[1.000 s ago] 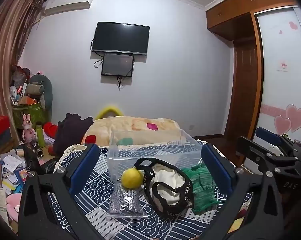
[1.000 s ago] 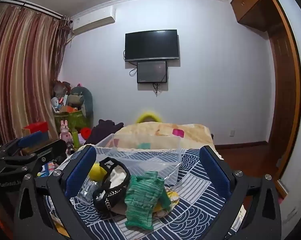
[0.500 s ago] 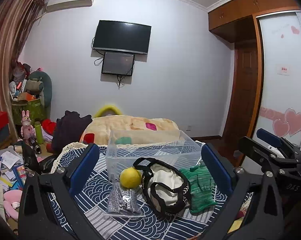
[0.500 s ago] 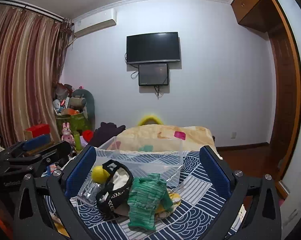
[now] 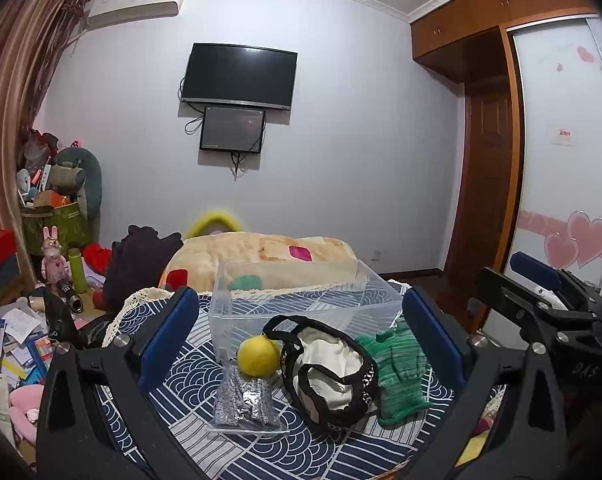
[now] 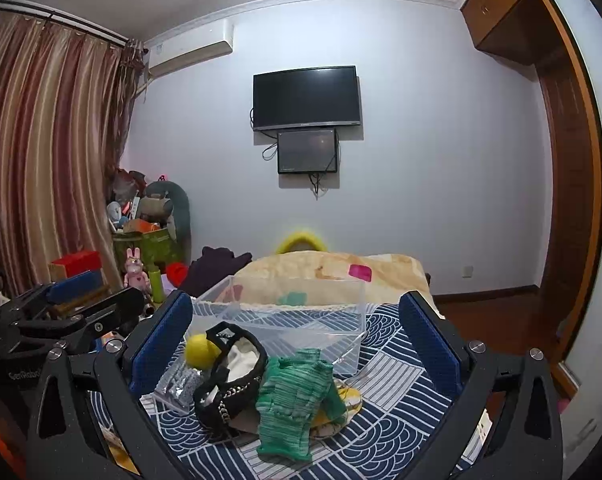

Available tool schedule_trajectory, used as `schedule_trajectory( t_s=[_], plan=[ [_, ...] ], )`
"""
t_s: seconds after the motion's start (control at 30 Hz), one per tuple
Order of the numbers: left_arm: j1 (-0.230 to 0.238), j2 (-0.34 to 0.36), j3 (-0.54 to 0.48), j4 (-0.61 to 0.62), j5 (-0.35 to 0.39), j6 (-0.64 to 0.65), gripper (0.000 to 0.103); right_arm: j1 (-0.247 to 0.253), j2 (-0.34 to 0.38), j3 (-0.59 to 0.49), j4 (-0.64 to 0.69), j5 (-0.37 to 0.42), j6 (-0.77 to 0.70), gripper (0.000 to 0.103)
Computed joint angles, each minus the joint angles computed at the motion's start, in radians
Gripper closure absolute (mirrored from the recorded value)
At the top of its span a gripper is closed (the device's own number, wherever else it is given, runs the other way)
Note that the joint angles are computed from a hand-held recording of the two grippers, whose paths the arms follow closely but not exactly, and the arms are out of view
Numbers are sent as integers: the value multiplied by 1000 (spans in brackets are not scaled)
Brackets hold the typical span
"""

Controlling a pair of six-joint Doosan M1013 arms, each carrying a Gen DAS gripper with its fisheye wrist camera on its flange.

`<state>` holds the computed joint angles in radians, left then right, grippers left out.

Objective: Organize soft objects

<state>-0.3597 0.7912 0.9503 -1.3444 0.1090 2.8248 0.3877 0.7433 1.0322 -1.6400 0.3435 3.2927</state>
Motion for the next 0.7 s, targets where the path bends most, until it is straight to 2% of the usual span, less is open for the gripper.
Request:
schedule_trajectory(
  t_s=[0.2, 0.7],
  plan=[
    [0, -4, 6, -54, -1, 56, 0, 0, 0, 0, -5, 1, 5, 0],
    [-2, -8, 11, -87, -4, 99, 0, 1, -2, 1, -31, 1, 28, 0]
  ],
)
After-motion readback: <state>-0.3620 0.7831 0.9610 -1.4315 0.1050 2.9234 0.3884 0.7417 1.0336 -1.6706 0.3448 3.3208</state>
